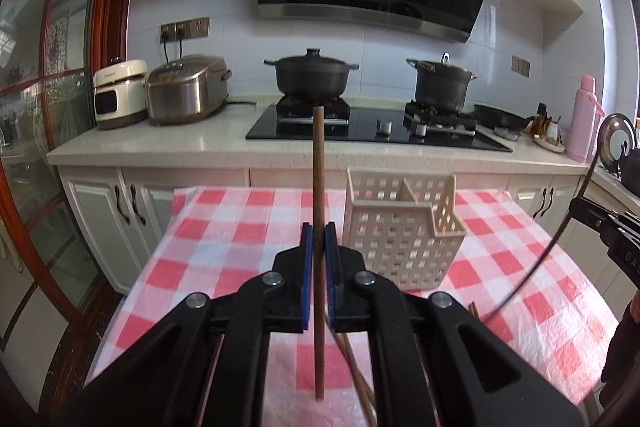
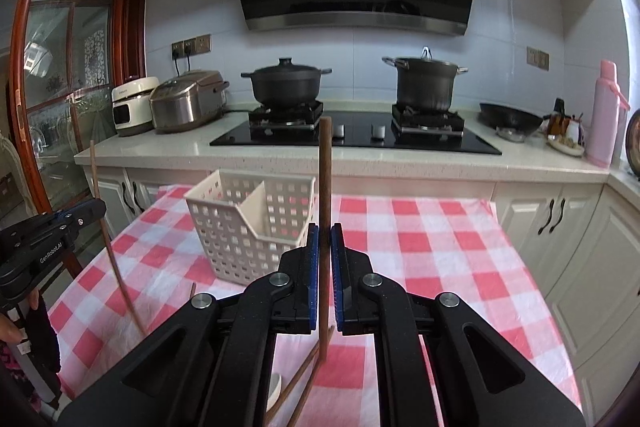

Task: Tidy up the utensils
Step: 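Lift the left tool's chopstick over the white basket while the right tool carries its chopstick there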

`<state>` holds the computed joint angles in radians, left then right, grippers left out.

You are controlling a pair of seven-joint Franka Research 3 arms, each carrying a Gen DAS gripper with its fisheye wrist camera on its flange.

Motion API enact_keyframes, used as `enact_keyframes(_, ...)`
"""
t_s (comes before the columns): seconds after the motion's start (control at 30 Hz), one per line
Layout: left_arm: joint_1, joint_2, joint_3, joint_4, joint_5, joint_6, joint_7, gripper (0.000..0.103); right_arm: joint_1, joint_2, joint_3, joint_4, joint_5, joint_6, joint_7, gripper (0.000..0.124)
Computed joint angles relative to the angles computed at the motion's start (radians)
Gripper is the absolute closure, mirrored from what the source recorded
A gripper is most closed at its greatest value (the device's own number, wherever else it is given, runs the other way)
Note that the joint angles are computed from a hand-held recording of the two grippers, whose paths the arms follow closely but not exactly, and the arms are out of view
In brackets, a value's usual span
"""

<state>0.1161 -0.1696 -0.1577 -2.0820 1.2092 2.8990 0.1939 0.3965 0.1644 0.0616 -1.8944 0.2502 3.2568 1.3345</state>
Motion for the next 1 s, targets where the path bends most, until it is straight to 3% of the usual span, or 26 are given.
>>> enact_keyframes(0.13, 0.001, 0.019, -0.001, 0.050, 0.028, 0.005, -0.010, 0.097, 0.043, 0.023, -0.046, 0.047, -0.025, 0.007, 0.006, 0.115)
enact_keyframes(0.33, -0.014, 0.057, 0.010, 0.140, 0.046, 0.020, 0.009, 0.097, 0.048, 0.068, -0.050, 0.139, -0.030, 0.007, -0.009, 0.115)
enact_keyframes(0.6, -0.038, 0.097, 0.028, 0.258, -0.012, 0.047, 0.092, 0.097, 0.011, 0.137, 0.000, 0.285, -0.026, -0.014, -0.046, 0.115)
enact_keyframes(0.77, -0.054, 0.123, 0.030, 0.354, -0.034, 0.039, 0.156, 0.097, -0.044, 0.183, 0.079, 0.389, -0.003, -0.033, -0.087, 0.115)
enact_keyframes(1.0, -0.095, 0.228, 0.053, 0.519, -0.065, 0.015, 0.212, 0.097, -0.073, 0.315, 0.149, 0.624, 0.050, -0.128, -0.131, 0.115)
